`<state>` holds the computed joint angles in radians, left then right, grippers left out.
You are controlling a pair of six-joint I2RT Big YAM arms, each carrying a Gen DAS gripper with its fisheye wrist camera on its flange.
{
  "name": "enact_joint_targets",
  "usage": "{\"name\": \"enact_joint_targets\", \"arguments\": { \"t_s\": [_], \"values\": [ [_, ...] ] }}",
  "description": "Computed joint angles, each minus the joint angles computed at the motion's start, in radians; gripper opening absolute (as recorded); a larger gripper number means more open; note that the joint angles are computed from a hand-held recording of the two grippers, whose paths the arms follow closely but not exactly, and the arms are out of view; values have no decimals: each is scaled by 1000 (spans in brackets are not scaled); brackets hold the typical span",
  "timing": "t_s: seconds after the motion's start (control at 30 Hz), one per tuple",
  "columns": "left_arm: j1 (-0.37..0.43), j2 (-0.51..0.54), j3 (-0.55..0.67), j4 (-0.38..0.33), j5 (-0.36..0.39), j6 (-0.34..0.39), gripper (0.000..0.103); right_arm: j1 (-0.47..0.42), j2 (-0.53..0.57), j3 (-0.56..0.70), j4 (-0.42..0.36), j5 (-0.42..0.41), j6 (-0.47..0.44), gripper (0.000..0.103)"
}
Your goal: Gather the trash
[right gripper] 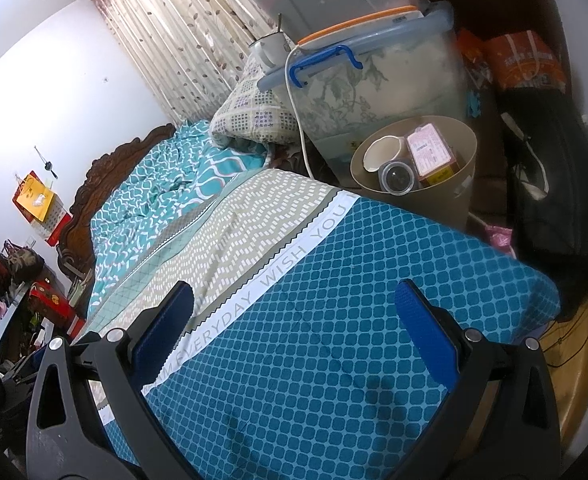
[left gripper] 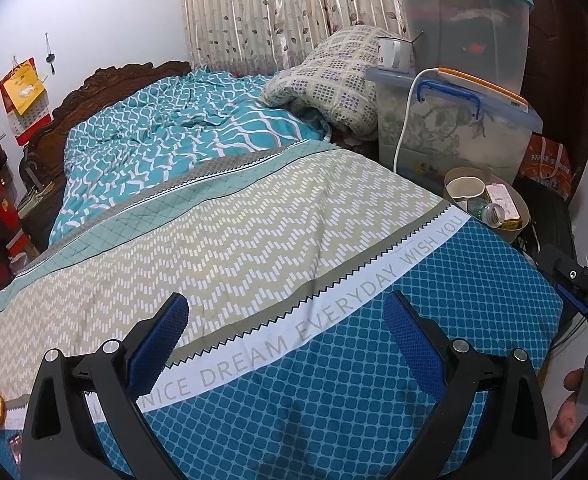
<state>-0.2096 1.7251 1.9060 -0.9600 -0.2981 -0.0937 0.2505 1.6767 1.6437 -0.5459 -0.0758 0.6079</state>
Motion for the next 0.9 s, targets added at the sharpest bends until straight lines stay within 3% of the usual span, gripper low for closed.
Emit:
{"name": "enact_joint_targets", "arguments": {
  "t_s": [0.9],
  "values": [
    [10, -11, -14, 9, -8, 1, 94, -2, -1, -8, 13, 4, -3, 99]
  ]
}}
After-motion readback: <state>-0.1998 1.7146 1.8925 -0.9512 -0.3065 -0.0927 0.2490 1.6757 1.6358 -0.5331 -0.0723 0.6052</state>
